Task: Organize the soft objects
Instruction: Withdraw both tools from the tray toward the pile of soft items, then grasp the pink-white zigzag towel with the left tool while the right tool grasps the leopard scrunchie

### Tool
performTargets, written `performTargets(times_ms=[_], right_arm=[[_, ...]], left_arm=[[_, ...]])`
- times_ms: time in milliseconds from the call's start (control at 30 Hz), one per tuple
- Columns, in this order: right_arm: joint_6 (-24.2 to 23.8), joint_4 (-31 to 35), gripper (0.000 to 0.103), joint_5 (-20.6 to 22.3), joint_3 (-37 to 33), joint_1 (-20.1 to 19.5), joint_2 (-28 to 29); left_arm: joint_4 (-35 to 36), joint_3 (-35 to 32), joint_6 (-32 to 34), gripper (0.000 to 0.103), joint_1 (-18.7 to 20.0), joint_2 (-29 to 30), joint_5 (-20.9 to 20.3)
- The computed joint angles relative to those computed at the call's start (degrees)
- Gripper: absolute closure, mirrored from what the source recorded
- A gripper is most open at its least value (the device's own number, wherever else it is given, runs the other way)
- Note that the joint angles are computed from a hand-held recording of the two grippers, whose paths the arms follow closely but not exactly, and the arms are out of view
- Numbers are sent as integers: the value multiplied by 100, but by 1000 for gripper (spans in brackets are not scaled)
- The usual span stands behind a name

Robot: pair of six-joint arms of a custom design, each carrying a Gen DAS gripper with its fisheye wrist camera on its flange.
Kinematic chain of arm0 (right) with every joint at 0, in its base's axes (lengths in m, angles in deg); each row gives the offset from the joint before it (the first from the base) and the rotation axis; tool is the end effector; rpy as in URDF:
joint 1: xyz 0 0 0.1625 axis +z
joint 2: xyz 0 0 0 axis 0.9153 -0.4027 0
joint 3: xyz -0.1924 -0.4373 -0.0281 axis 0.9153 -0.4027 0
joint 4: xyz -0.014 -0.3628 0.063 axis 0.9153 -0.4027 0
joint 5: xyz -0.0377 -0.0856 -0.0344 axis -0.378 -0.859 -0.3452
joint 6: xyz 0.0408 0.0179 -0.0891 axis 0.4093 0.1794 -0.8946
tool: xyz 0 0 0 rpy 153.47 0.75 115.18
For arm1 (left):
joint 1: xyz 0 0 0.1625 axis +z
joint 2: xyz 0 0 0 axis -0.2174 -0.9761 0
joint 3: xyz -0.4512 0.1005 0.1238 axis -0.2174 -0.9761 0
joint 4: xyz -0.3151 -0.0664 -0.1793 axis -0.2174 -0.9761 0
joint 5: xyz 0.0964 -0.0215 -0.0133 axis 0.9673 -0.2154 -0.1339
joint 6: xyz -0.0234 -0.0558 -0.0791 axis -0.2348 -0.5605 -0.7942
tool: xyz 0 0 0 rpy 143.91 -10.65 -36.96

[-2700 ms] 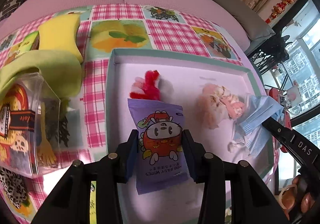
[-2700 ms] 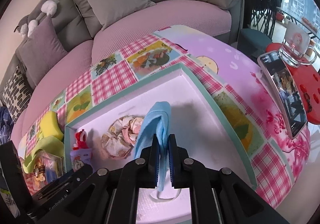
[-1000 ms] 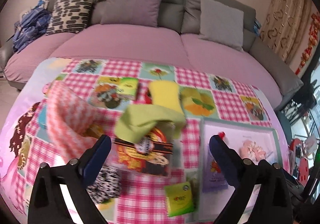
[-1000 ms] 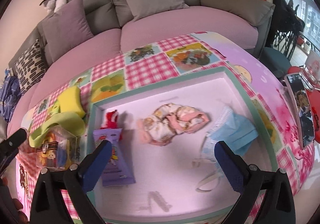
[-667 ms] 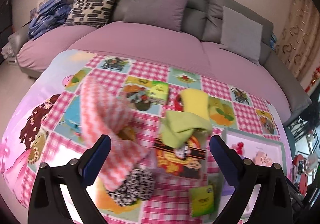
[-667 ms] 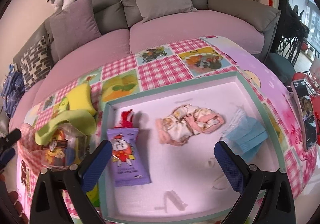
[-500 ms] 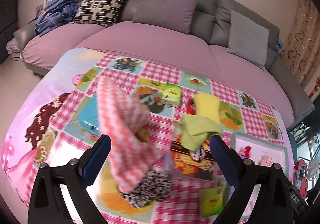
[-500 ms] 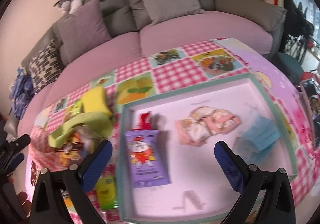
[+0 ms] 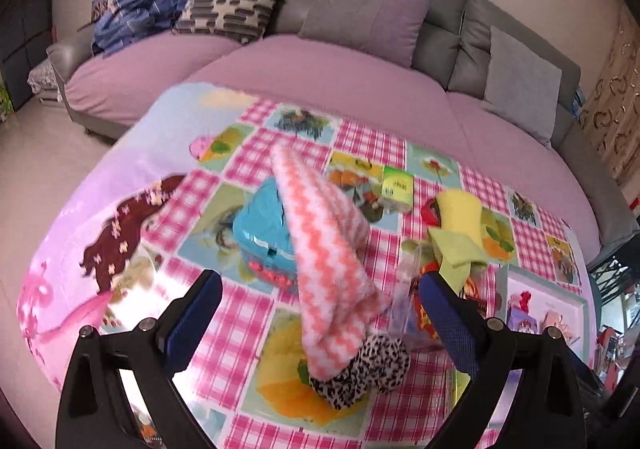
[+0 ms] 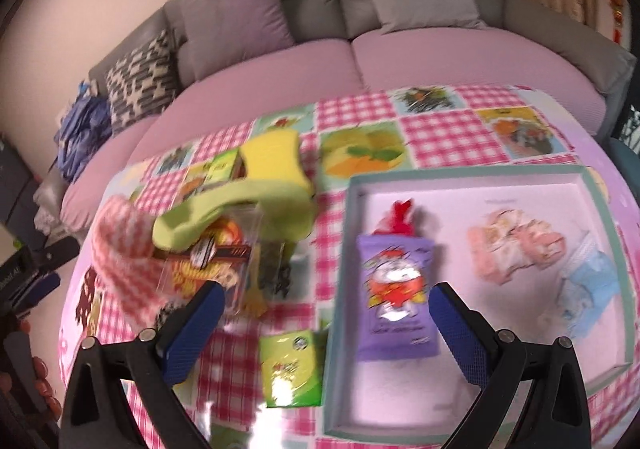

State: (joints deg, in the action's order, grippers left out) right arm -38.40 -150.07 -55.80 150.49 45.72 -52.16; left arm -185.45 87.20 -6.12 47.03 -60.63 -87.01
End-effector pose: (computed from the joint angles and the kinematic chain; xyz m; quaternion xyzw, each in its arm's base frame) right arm 0.2365 -0.3947 0.1647 0.0912 -0.9091 0.3107 0.2620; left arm -0.1949 -0.3960 0.2576 -0.0226 0.8773 -0.3573 0.3197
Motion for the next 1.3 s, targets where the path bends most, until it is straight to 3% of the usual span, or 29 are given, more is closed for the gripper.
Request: performTargets(times_ms=[133,333,833,1067,1200,1300], right_arm=[[45,414,0,226,-61,40,100],[11,839,0,302,-179,137,357],[-193,1138,5,911,-340,156,636],[-210,1321,16,1103,-508,203,852],[-233,1384,27,1267,-591,208,971],[-253,1429,35,1327,-678,203,1082]], left_arm=[[-367,142,113,4,165,-8,-463],[-256,197,23,4,284,107,-693],[-531,260,99,5,481,193,-604],[-654,285,232,6,591,200,-625],[-809,265,401,15,784,281,-766],[-949,270,466,16,922,347,-888]])
